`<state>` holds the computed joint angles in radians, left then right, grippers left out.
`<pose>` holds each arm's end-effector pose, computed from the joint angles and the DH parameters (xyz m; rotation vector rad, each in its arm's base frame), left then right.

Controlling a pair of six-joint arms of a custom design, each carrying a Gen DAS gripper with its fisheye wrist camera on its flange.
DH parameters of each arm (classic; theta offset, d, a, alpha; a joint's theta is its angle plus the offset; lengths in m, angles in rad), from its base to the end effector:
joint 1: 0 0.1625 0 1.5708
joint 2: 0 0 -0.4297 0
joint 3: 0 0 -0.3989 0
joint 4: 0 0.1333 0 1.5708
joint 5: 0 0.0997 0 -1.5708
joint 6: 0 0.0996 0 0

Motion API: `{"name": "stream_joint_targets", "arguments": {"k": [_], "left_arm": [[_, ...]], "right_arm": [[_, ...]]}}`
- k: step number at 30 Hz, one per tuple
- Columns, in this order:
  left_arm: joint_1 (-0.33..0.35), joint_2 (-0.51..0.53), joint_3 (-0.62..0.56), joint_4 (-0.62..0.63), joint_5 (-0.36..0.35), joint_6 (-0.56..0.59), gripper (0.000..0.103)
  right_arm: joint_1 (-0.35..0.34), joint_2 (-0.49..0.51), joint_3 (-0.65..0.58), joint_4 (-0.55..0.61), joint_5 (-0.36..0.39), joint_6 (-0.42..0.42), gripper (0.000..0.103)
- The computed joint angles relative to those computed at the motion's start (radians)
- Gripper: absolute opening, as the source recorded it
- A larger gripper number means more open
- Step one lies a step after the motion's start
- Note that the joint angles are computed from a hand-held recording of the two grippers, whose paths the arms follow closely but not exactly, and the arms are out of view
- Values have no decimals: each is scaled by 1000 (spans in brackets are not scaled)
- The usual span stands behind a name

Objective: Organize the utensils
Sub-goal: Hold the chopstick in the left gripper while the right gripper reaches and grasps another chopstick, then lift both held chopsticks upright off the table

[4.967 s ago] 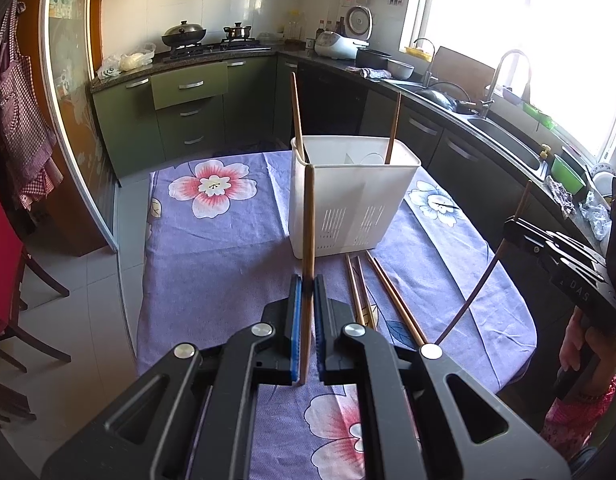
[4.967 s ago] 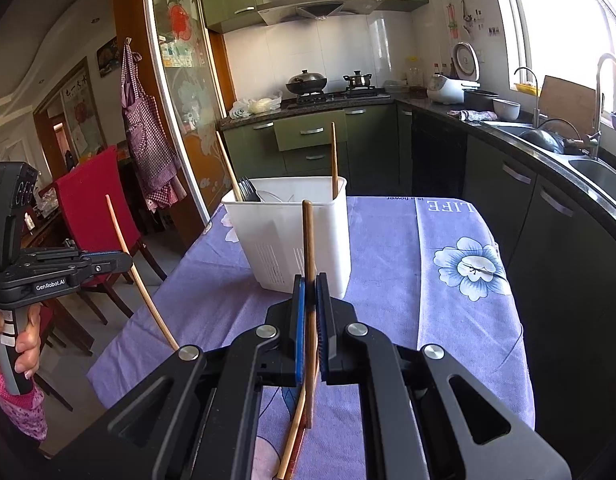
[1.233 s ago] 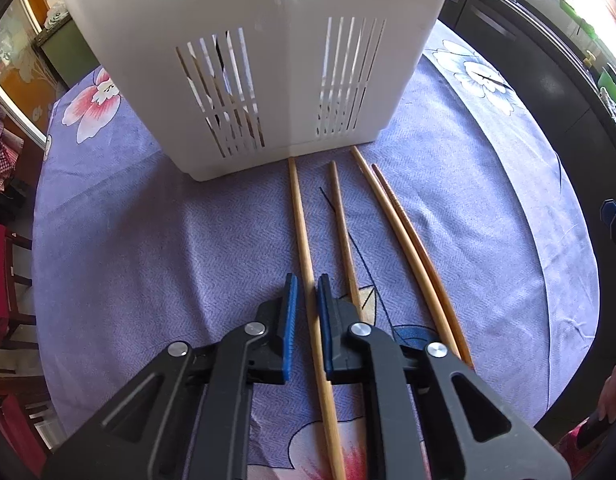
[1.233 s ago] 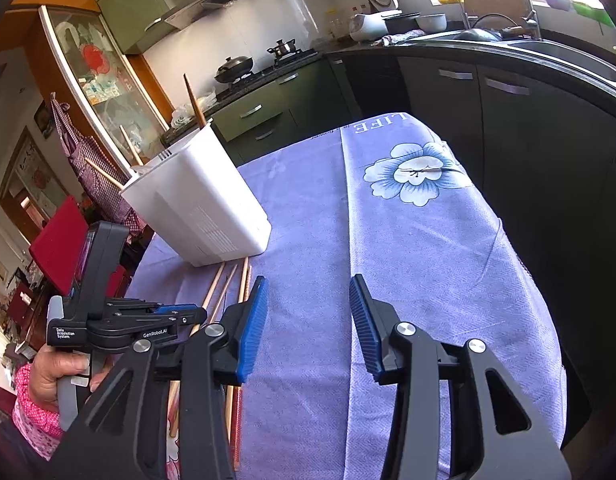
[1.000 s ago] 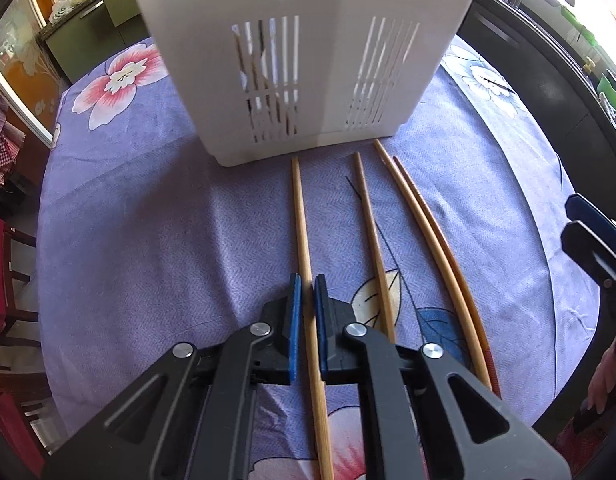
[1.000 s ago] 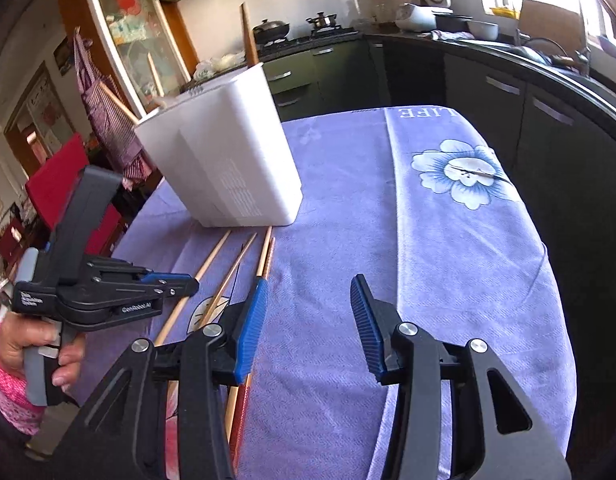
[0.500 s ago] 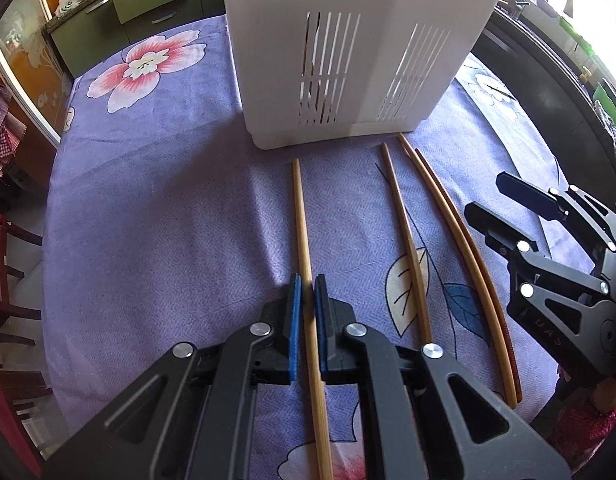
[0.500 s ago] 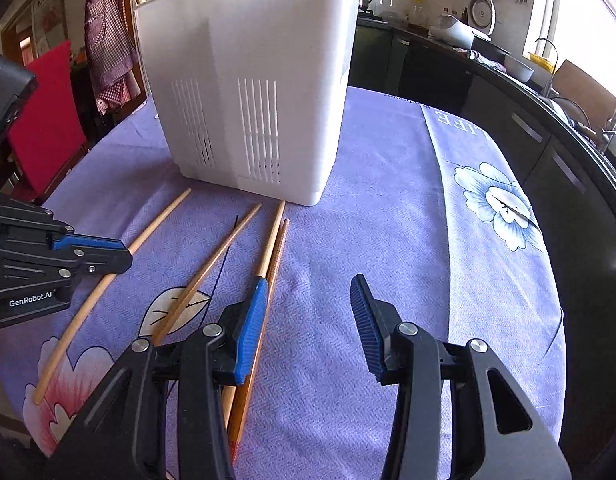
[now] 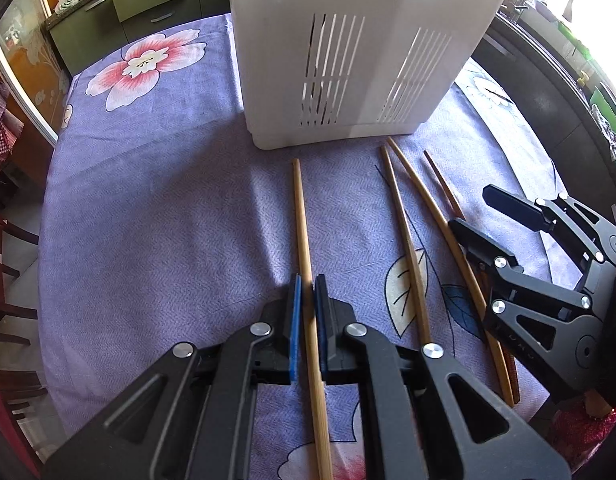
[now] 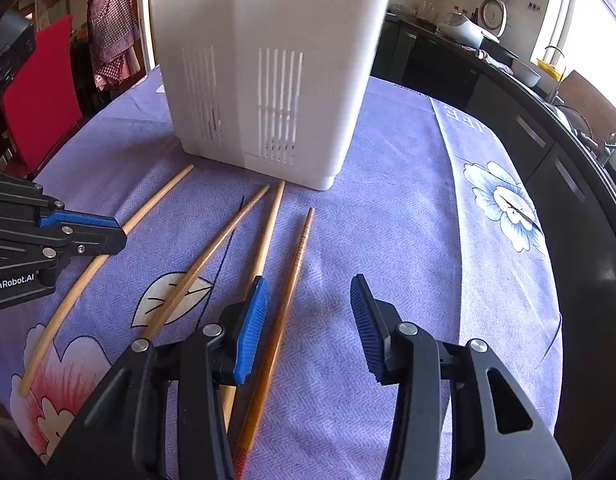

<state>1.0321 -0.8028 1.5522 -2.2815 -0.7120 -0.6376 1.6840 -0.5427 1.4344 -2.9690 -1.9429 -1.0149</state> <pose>-0.1736 -0.6973 0.1310 -0.0953 2.3460 -0.5587 0.1813 -0.7349 0.0412 1.2661 -2.2353 0.3873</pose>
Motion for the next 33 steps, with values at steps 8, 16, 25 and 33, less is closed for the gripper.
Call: {"name": "stream_joint_targets", "arguments": {"k": [8, 16, 25, 33], "left_arm": [[7, -2, -4, -13, -15, 4, 7], [7, 7, -18, 5, 0, 9, 7], [10, -2, -10, -10, -12, 13, 6], [-19, -52, 47, -66, 34, 26, 6]], "right_arm": [[0, -6, -40, 156, 34, 93, 11], [-6, -4, -79, 238, 50, 148, 8], [-8, -6, -84, 238, 64, 169, 7], [-9, -77, -36, 216, 143, 185, 7]]}}
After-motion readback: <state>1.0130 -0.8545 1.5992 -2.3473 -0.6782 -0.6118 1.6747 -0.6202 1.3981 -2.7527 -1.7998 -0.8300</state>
